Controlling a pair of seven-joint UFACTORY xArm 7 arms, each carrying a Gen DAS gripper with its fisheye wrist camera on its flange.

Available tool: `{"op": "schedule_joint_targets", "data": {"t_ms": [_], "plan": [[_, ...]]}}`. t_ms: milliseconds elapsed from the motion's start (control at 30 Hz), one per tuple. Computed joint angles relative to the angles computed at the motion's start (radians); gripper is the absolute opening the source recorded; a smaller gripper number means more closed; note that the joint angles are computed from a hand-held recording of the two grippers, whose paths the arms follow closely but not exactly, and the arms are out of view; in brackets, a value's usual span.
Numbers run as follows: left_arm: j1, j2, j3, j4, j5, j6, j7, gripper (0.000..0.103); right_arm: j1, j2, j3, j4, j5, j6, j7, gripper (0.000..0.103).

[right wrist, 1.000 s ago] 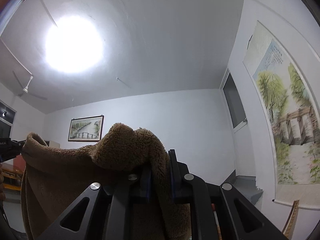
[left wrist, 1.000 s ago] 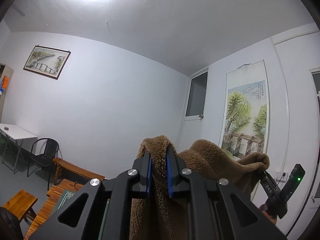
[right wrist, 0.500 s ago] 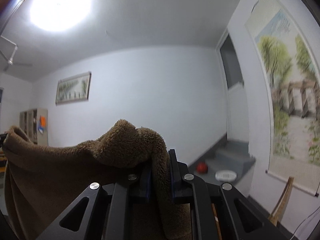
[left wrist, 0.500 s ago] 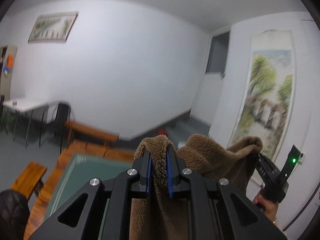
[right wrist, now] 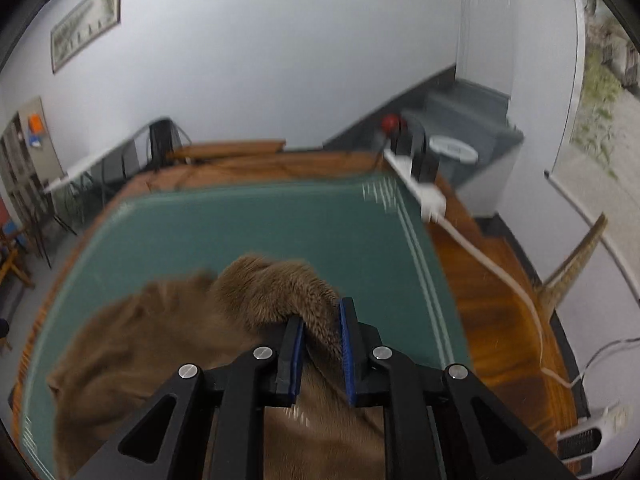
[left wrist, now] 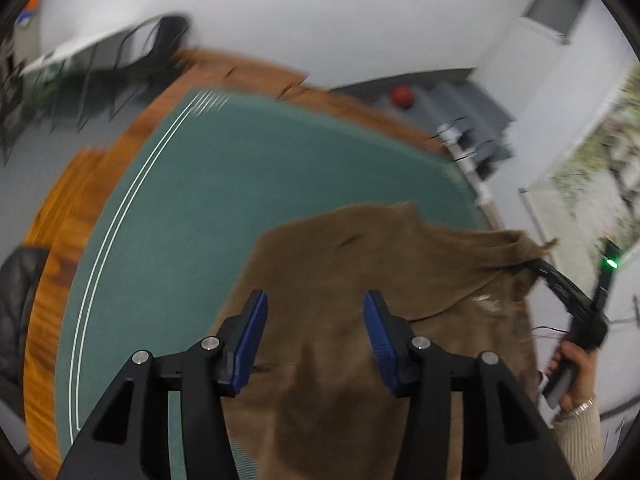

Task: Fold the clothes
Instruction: 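Lay the sweatshirt flat on the table and open both grippers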

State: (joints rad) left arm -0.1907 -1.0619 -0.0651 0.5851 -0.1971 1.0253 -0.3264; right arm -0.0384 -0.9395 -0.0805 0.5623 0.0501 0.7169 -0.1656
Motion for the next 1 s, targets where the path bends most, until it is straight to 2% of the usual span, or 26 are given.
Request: {"op": "schedule_joint_targets", "data": {"t_ms": [33, 67, 100, 167, 300, 400, 533, 700, 833, 1000], "plan": [[0.013, 0.004, 0.007, -0.025, 0.014, 0.007, 0.003, 0.055, -0.009, -0.006, 0.008, -0.019, -0.006, -0.004, 0.007, 0.021], [0.019, 0.008, 0.01, -0.045, 0.022, 0.011, 0.008, 0.055, -0.015, -0.01, 0.012, -0.035, -0.009, -0.009, 0.012, 0.031], [0.026, 0.012, 0.012, -0.065, 0.031, 0.015, 0.013, 0.055, -0.017, -0.012, 0.012, -0.047, -0.009, -0.016, 0.017, 0.054], [0.033, 0.014, 0.019, -0.095, 0.042, 0.025, 0.024, 0.055, -0.03, -0.014, 0.011, -0.059, -0.011, -0.045, 0.032, 0.083], [0.015, -0.043, 0.043, -0.153, 0.027, 0.048, 0.066, 0.056, -0.021, -0.039, -0.014, -0.073, 0.003, -0.035, 0.028, 0.083], [0.0, -0.069, 0.046, -0.18, 0.023, 0.058, 0.11, 0.066, -0.01, -0.049, -0.027, -0.07, 0.017, -0.006, 0.017, 0.083], [-0.017, -0.086, 0.041, -0.208, 0.02, 0.065, 0.164, 0.072, 0.0, -0.07, -0.032, -0.091, 0.043, 0.021, 0.021, 0.083], [-0.013, -0.059, 0.008, -0.238, 0.012, 0.006, 0.149, 0.072, 0.018, -0.092, -0.033, -0.121, 0.079, 0.058, 0.035, 0.083], [-0.018, -0.03, 0.035, -0.264, -0.006, -0.048, 0.154, 0.072, 0.031, -0.126, -0.027, -0.143, 0.089, 0.098, 0.035, 0.083], [-0.008, -0.071, 0.071, -0.279, -0.005, -0.023, 0.193, 0.072, 0.03, -0.174, -0.022, -0.166, 0.085, 0.14, 0.031, 0.083]]}}
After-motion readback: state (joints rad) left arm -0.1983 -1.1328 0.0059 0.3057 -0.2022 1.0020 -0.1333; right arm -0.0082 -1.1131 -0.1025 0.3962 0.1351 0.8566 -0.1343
